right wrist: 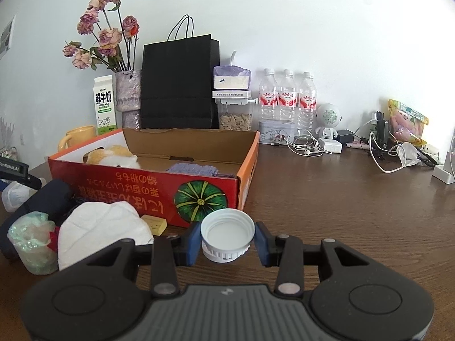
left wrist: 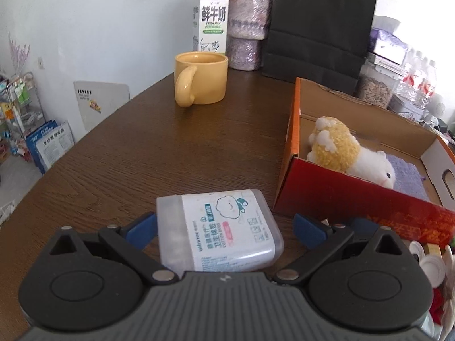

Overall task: Organize objects
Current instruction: 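Grasp the white cotton-swab box with the left gripper while the right gripper grasps a white bottle cap, then carry the swab box and bottle cap over the cardboard box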

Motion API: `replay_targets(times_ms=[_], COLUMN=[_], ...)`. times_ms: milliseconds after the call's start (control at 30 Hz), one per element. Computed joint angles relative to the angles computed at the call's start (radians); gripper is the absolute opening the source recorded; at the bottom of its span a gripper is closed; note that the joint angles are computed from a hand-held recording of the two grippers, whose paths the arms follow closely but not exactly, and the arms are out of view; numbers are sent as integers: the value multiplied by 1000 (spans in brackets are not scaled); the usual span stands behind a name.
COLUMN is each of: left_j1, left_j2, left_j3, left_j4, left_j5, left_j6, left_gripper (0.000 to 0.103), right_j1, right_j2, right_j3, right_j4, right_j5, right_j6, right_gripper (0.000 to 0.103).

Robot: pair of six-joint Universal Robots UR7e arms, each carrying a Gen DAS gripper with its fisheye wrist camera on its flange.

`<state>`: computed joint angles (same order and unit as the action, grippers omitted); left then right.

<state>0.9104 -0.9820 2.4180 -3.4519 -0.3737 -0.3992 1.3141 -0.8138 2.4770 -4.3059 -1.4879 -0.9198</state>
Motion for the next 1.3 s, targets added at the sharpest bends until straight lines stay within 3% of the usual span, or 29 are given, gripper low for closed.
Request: replay_targets(times_ms=[300,633,733,1033,1300], left_j1=[17,24,28,6,-41], left_j2=[20,6,2,-1,-7], left_j3=[-58,-66,-63,-15,39], left_j4=[194,265,238,138,-30], left_j5=[60,69,50,41,61], left_j6=[-149,-185,-161,-100,-18], left_gripper=[103,102,85,84,84], right_j1=[0,-12,-12,-10,-4], right_j2=[-1,-7,-7,-8,-3], right_j3=[-1,4,4,4,0], right_j4=[11,20,22,29,30], right_j5=[0,23,25,23,6], right_j6=[0,-1,0,1,-4], right_gripper=[39,39,39,39,39])
